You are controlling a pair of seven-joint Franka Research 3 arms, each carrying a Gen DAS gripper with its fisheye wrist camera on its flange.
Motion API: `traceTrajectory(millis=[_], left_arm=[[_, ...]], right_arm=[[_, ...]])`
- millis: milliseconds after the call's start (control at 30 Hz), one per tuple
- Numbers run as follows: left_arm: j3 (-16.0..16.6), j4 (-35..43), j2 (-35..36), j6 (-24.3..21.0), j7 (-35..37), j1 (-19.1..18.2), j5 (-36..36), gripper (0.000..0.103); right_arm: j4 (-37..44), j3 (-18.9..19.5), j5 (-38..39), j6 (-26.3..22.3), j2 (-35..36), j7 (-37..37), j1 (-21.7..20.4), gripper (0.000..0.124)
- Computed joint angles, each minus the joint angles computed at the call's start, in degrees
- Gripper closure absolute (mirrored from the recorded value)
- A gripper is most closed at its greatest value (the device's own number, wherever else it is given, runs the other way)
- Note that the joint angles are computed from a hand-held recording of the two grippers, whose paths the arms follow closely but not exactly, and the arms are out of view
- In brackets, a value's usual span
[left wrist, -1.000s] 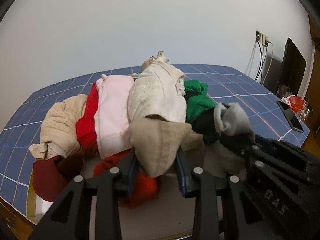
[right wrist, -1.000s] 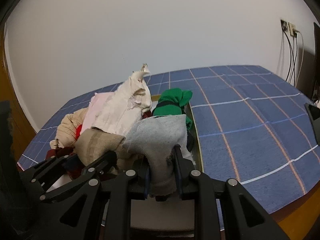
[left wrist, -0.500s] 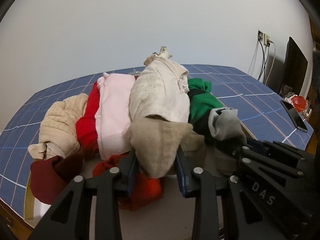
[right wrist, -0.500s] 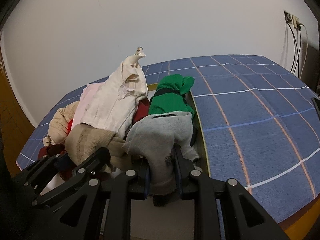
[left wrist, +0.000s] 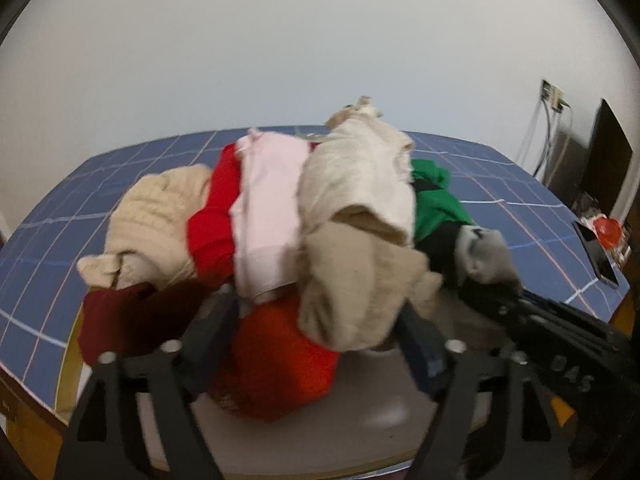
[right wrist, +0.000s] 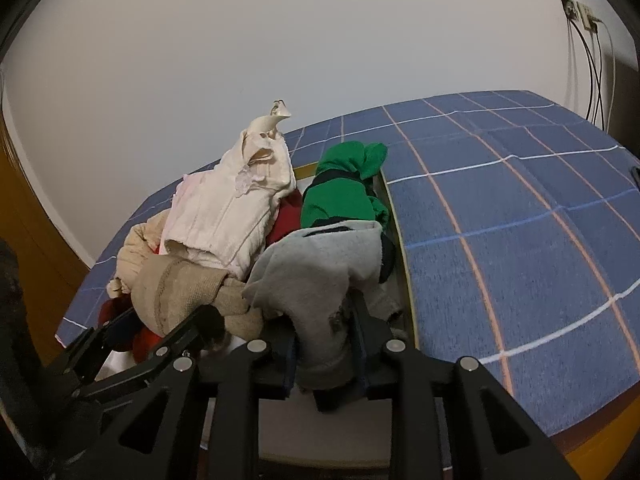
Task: Take underwear out of drawer
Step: 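Lower both socks into the tray and open both grippers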
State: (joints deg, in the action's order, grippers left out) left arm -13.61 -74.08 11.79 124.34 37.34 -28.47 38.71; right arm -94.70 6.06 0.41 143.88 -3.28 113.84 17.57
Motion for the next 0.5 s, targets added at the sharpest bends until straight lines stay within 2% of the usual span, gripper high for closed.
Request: traceTrajectory(millis=[100, 300, 500], left_arm=[[-0.1, -1.8, -1.4, 0.7, -0.3, 0.8, -1.7, 0.014], [-0.5, -4.4, -3.7, -0.9, -2.0, 1.0, 0.4, 0.005], [-1.4, -7.1, -5.8, -0.7, -2.3, 2.2, 0.2, 0.004]], right_arm=[[-0.2, 0.1, -0.1, -0.1, -0.4, 0.2, 0.0, 0.093], [-0.8, 0.4, -0.2, -1.2, -1.5, 0.5, 0.2, 0.092], [-0.8, 0.8, -0.5, -2.1, -1.9, 0.4, 0.3, 0.091]])
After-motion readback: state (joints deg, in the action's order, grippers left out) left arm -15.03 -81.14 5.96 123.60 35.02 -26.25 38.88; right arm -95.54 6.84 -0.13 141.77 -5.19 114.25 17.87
